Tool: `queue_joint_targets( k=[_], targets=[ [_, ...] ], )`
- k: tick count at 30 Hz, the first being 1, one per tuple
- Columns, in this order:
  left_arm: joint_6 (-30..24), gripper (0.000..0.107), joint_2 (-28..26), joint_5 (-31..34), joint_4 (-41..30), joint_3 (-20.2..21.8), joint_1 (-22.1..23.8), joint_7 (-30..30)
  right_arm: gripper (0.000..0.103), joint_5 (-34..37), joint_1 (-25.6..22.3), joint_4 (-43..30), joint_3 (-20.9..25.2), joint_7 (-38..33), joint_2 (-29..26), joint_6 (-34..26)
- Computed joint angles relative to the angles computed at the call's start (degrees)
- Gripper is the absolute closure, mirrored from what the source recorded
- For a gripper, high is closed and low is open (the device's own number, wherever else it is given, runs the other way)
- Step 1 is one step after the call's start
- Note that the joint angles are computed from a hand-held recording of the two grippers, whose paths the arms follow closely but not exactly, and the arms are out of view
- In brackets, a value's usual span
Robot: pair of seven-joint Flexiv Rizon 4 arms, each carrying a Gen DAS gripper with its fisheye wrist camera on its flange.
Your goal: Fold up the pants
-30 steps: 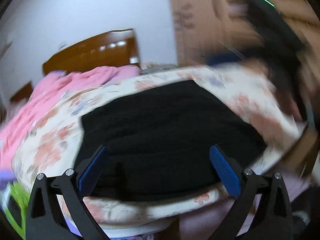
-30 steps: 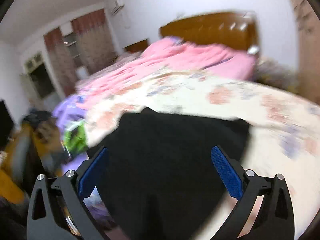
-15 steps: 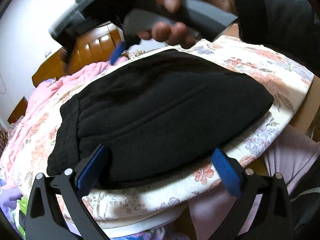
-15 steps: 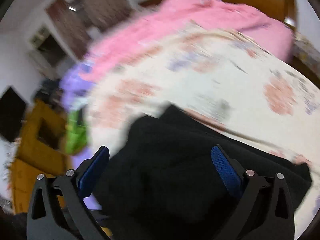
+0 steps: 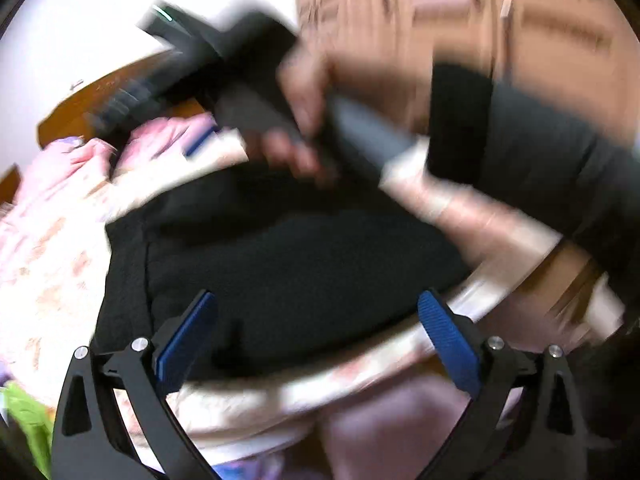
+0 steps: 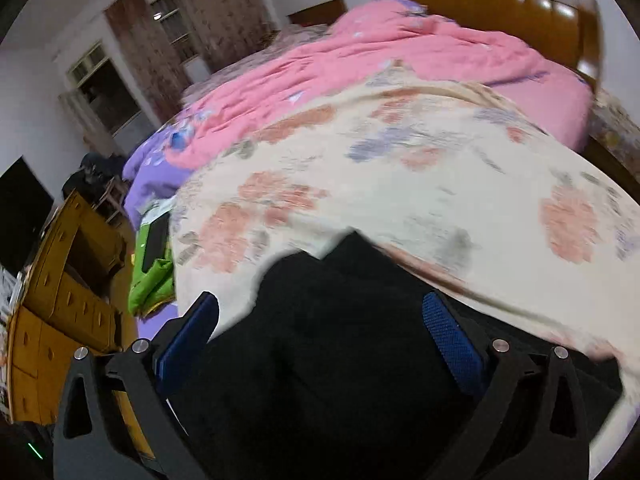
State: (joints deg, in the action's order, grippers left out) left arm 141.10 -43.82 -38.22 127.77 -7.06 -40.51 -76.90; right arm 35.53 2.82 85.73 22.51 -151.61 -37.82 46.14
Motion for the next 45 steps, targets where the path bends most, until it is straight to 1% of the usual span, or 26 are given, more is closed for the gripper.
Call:
queue_joint_targets(
  k=[2, 4, 7, 9, 10, 11, 13, 15, 16, 17, 18, 20, 22, 25, 27, 28, 30, 31, 33, 36, 38, 39, 41, 43, 44, 45],
  targets=[
    [-0.55, 0.006, 0.97, 3.52, -1.12, -0.34, 1.59, -0.06, 0.004, -1.13, -1.06, -1.04, -1.6, 1.5, -0.27, -1.77],
    [-2.42, 0.006, 0.11, 5.5, -3.38, -0.17, 2.77, 0.92, 0.004, -2.29, -1.27, -0.95, -3.45, 2.66, -0.56, 0.6],
    [-8.74, 0.007, -3.4, 5.24, -9.76, 0.79, 3.19, 4.56, 0.004, -4.97, -2.22, -2.35, -5.48, 7.06, -2.47, -0.1],
    [-12.7, 0.007, -4.95, 2.95, -12.29, 1.94, 1.91, 6.31, 0.004, -4.84, -4.06, -3.81, -4.79, 7.47, -3.89, -1.14],
    [-13.1, 0.005, -5.8, 2.81, -12.9, 2.2, 1.95, 5.91, 0.004, -4.96, -4.36, -5.24, -4.77, 8.04, -5.24, -1.32],
    [-10.62, 0.005, -6.52, 5.49, -12.46, 1.43, 3.36, 3.74, 0.004, -5.77, -3.77, -6.41, -5.33, 9.29, -6.53, -0.61],
    [-11.2, 0.005, -5.87, 6.52, -11.58, 1.35, 3.97, 2.91, 0.004, -7.39, -4.26, -10.95, -4.54, 11.84, -9.98, -4.26],
    [-13.9, 0.005, -4.78, 5.2, -11.46, 2.45, 2.94, 3.91, 0.005, -6.04, -5.33, -11.43, -3.46, 10.79, -9.73, -3.81],
    [-15.13, 0.005, -4.53, 3.75, -11.81, 3.61, 1.51, 4.56, 0.005, -4.1, -6.74, -10.57, -2.22, 9.67, -8.69, -2.26],
    [-16.17, 0.007, -3.8, -0.5, -11.87, 4.55, -0.93, 6.81, 0.005, -1.82, -8.64, -10.14, -0.78, 8.3, -7.85, -1.9],
    [-16.35, 0.007, -3.1, -1.23, -11.71, 4.89, -1.77, 6.89, 0.004, 0.54, -10.82, -10.23, 0.6, 6.86, -7.39, -2.98],
    [-14.56, 0.007, -2.13, 4.22, -11.68, 2.73, -0.29, 4.16, 0.004, 4.23, -14.1, -10.8, 1.42, 5.28, -7.01, -6.32],
    [-14.83, 0.006, -1.98, 6.71, -12.64, 2.19, 0.26, 4.25, 0.004, 4.22, -14.03, -11.51, -0.61, 6.6, -7.45, -9.05],
    [-20.6, 0.006, -4.78, 0.24, -18.32, 6.84, -4.76, 9.94, 0.004, 1.88, -11.91, -14.57, -3.54, 10.72, -10.36, -13.44],
    [-25.64, 0.007, -6.82, -1.57, -21.69, 8.19, -5.2, 10.11, 0.004, 1.22, -10.91, -16.63, -3.88, 12.07, -12.19, -14.95],
    [-24.82, 0.007, -8.14, -2.6, -22.51, 10.47, -7.35, 10.73, 0.004, 1.07, -10.44, -17.04, -3.93, 12.28, -12.54, -14.59],
    [-27.39, 0.006, -9.37, -7.39, -23.98, 15.69, -12.83, 12.69, 0.004, 0.55, -9.77, -17.91, -4.1, 13.68, -12.66, -14.72],
    [-27.97, 0.006, -9.91, -9.08, -24.74, 16.48, -14.13, 13.13, 0.004, 0.7, -9.57, -17.31, -4.12, 13.54, -11.95, -12.96],
    [-27.8, 0.006, -9.71, -7.74, -24.47, 16.17, -13.59, 12.02, 0.004, 1.86, -9.65, -12.71, -3.91, 10.79, -8.85, -5.23],
    [-27.0, 0.006, -10.14, -7.42, -24.68, 16.26, -13.77, 11.16, 0.004, 3.72, -12.94, -10.5, -2.1, 8.78, -7.6, -7.37],
    [-26.98, 0.006, -10.64, -8.41, -25.25, 17.06, -14.48, 11.41, 0.004, 2.54, -12.18, -10.1, -3.12, 9.29, -8.04, -8.91],
    [-26.91, 0.006, -10.7, -8.86, -25.17, 17.38, -14.88, 11.55, 0.004, 1.51, -10.42, -9.81, -4.51, 10.19, -8.46, -7.48],
    [-27.33, 0.006, -10.68, -9.3, -25.37, 17.54, -15.09, 12.04, 0.004, -2.8, -6.62, -11.01, -6.71, 15.87, -11.18, -3.48],
    [-27.41, 0.006, -9.93, -8.6, -24.78, 16.69, -14.32, 11.87, 0.004, -1.96, -7.5, -12.9, -5.35, 16.6, -12.36, -3.06],
    [-26.95, 0.006, -9.5, -7.53, -24.34, 15.58, -13.28, 11.36, 0.004, -1.89, -7.58, -12.75, -5.34, 18.71, -12.02, -2.33],
    [-26.57, 0.006, -9.22, -6.86, -24.0, 14.99, -12.71, 11.05, 0.004, -0.38, -9.2, -11.82, -3.68, 17.63, -11.18, -1.39]
  ],
)
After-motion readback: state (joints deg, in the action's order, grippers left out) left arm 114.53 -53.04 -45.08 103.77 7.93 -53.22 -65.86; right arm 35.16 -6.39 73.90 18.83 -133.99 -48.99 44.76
